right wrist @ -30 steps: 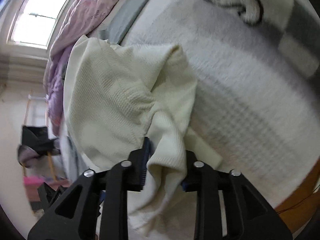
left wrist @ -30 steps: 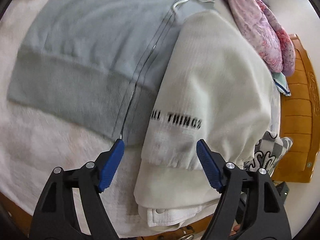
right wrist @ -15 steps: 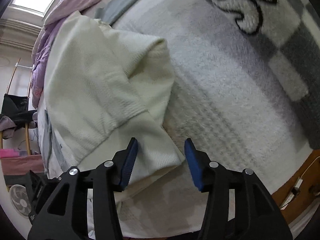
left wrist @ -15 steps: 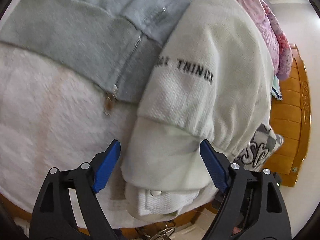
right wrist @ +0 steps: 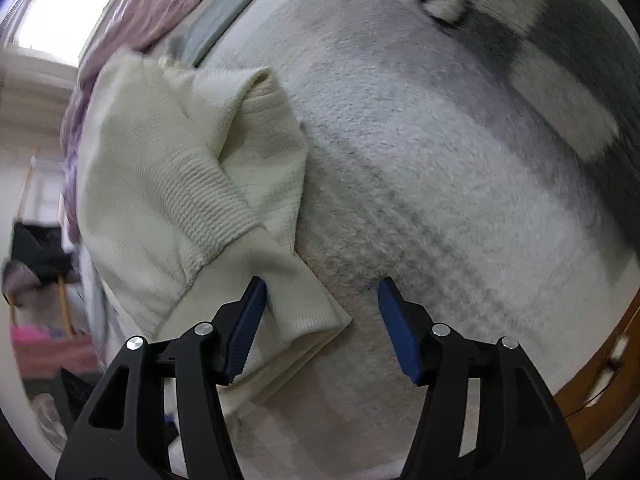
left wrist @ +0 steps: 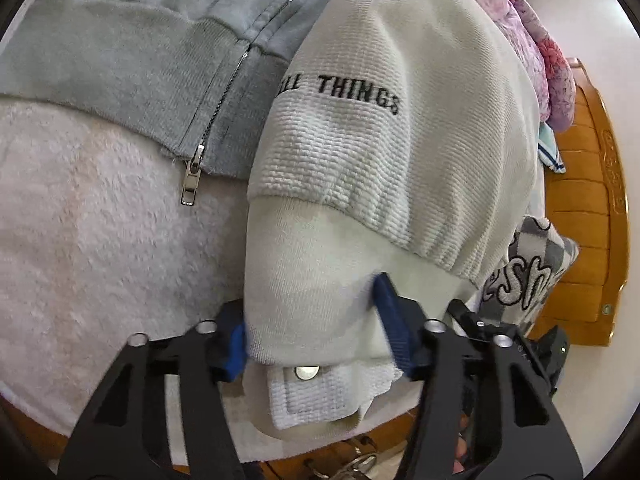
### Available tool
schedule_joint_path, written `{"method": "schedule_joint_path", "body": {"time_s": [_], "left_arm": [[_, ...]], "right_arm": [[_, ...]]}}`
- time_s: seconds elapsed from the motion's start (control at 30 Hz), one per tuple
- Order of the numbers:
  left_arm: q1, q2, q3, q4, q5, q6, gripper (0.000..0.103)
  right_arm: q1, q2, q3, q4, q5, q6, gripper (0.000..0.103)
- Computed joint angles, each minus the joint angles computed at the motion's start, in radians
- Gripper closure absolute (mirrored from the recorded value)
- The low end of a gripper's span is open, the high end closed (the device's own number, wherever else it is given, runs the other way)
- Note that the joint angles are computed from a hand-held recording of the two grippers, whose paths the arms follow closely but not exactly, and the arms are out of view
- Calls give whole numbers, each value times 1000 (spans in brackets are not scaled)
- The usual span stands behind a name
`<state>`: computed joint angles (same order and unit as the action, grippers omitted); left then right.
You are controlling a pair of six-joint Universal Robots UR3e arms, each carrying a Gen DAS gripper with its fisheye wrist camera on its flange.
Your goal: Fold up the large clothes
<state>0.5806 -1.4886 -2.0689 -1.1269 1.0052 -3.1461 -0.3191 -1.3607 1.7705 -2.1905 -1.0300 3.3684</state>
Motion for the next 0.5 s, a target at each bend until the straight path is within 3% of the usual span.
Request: {"method": "schedule_joint_path", "body": {"time_s": [0.03, 0.1, 0.3, 0.4, 0.5], "left_arm": [[-8, 1, 14, -10, 4, 10, 69], [5, 12, 48, -65, -26, 49, 76], [25, 16, 196, -241, -131, 108, 78], [28, -5, 249, -291, -174, 115, 78], [31, -21, 283, -328, -181, 134, 78]], "right_arm": [[-26, -29, 60, -37, 40, 28, 43], [-56, -60, 131, -81, 106, 60, 38], [-183, -181, 475, -294, 367, 222, 34], [-228, -161, 657, -543, 509, 393, 32], [-244, -17, 759, -898, 613, 582, 31]]}}
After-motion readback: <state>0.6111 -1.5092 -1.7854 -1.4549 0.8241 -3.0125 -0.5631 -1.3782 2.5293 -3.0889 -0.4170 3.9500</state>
